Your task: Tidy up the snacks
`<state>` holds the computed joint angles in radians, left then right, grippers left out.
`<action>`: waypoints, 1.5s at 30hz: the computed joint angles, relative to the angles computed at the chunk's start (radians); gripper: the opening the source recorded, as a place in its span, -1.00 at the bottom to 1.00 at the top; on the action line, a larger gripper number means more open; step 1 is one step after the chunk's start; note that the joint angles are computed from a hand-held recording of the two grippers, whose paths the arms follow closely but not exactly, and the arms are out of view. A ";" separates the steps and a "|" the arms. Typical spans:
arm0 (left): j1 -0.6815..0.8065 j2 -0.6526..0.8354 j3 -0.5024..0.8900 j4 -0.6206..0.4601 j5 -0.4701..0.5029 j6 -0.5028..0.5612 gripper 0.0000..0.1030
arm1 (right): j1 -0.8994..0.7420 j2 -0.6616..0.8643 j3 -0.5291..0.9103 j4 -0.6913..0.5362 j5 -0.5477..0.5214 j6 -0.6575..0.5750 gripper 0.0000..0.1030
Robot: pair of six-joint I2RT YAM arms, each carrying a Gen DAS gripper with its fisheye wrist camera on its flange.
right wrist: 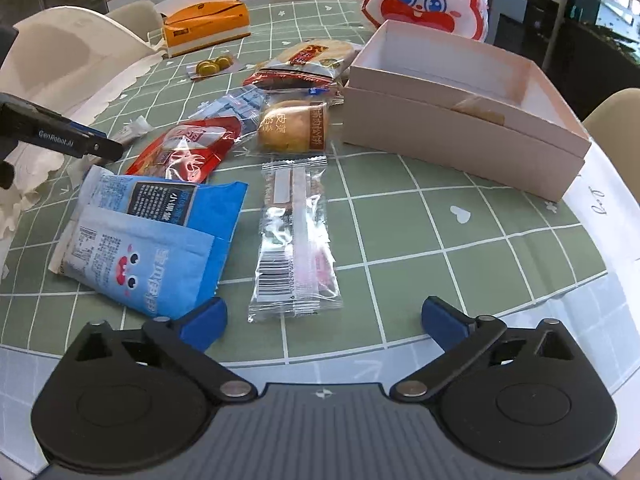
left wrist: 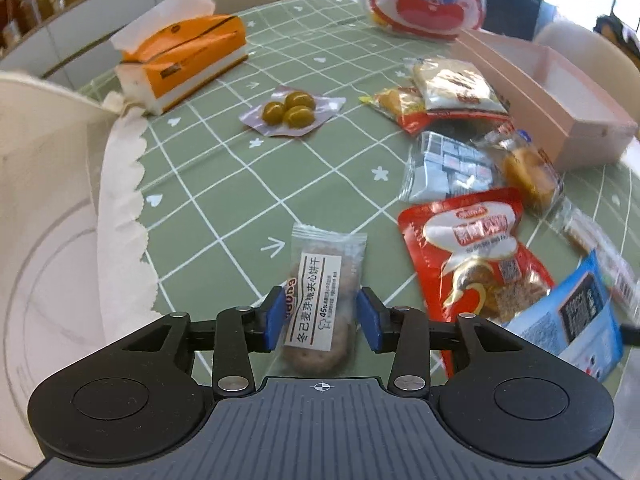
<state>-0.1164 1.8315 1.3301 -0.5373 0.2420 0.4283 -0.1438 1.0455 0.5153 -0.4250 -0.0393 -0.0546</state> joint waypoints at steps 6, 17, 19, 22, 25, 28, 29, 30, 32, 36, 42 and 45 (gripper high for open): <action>-0.028 -0.100 -0.122 0.033 0.001 -0.111 -0.18 | -0.102 0.009 0.062 -0.062 -0.118 -0.064 0.68; -0.017 -0.351 -0.337 -0.009 0.145 -0.246 -0.39 | -0.014 0.192 0.134 0.121 -0.041 -0.027 0.29; -0.005 -0.396 -0.346 -0.038 0.160 -0.225 -0.52 | -0.010 0.215 0.149 0.094 -0.081 -0.030 0.11; 0.012 -0.468 -0.356 -0.079 0.181 -0.188 -0.79 | 0.020 0.180 0.137 0.064 -0.057 -0.048 -0.28; 0.018 -0.515 -0.356 -0.115 0.192 -0.156 -0.79 | 0.019 0.096 0.115 0.009 -0.058 -0.056 -0.32; 0.014 -0.530 -0.378 -0.114 0.146 -0.107 -0.79 | -0.002 0.012 0.098 -0.052 -0.053 -0.062 -0.33; 0.015 -0.532 -0.394 -0.101 0.125 -0.092 -0.79 | -0.013 -0.017 0.091 -0.071 -0.045 -0.066 -0.33; 0.013 -0.536 -0.411 -0.083 0.101 -0.078 -0.78 | -0.023 -0.043 0.083 -0.087 -0.033 -0.070 -0.33; 0.005 -0.542 -0.443 -0.054 0.069 -0.017 -0.75 | -0.054 -0.077 0.067 -0.109 -0.023 -0.084 -0.33; -0.022 -0.521 -0.461 -0.056 0.059 0.065 -0.60 | -0.143 -0.106 0.038 -0.143 -0.047 -0.111 -0.29; -0.069 -0.514 -0.470 -0.059 0.062 0.071 -0.11 | -0.247 -0.164 -0.014 -0.153 -0.099 -0.130 -0.14; -0.083 -0.499 -0.462 -0.060 0.077 0.057 0.17 | -0.244 -0.194 -0.035 -0.148 -0.093 -0.126 -0.10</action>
